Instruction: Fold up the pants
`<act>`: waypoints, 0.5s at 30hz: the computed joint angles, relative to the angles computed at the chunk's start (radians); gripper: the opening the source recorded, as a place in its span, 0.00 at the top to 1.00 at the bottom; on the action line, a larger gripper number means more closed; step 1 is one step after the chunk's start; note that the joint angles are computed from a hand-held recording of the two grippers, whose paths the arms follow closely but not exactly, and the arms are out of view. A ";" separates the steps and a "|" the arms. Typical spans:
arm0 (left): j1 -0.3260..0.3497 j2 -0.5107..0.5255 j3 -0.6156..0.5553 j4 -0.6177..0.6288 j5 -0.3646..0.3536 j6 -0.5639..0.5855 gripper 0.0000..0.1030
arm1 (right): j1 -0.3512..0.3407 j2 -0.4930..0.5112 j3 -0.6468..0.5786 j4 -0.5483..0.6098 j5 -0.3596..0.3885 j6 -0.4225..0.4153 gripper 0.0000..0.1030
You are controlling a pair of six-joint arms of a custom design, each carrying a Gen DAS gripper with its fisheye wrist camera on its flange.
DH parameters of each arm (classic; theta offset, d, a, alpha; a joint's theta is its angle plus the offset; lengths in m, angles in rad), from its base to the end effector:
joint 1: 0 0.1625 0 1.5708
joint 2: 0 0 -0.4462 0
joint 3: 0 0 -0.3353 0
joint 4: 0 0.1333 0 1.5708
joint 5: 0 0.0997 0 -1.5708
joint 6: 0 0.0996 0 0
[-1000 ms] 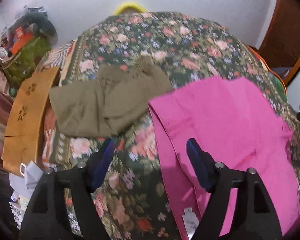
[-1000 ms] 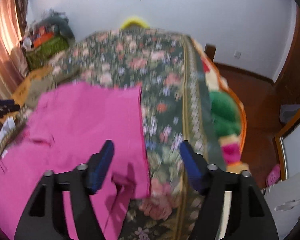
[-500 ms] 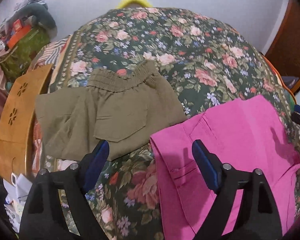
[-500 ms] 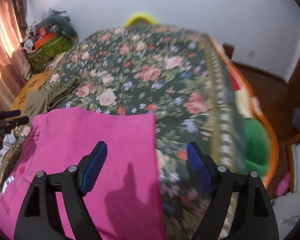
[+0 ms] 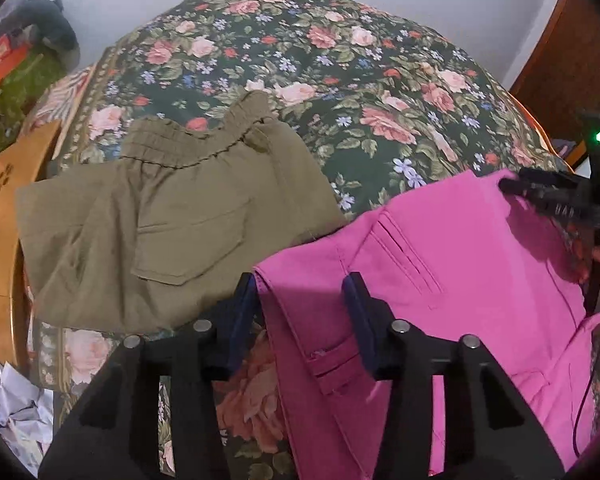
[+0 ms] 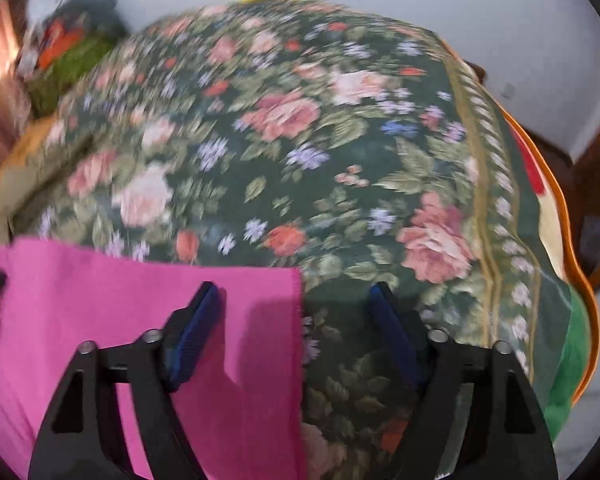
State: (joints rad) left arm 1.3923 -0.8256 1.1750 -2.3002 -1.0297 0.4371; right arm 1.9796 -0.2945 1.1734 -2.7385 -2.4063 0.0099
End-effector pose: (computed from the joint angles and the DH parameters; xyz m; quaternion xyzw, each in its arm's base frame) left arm 0.0499 -0.7629 0.3334 0.2386 0.9171 -0.1466 0.2837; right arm 0.3549 -0.6696 -0.0018 0.1220 -0.8981 0.2121 0.3654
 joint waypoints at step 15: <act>-0.051 -0.062 0.090 -0.155 0.044 0.087 0.89 | 0.054 -0.005 0.034 -0.178 -0.056 -0.115 0.97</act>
State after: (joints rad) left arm 1.3413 -0.8875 1.2649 -2.4556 -0.9862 0.5242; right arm 2.0336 -0.2996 1.2074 -2.9167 -2.4618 -0.1049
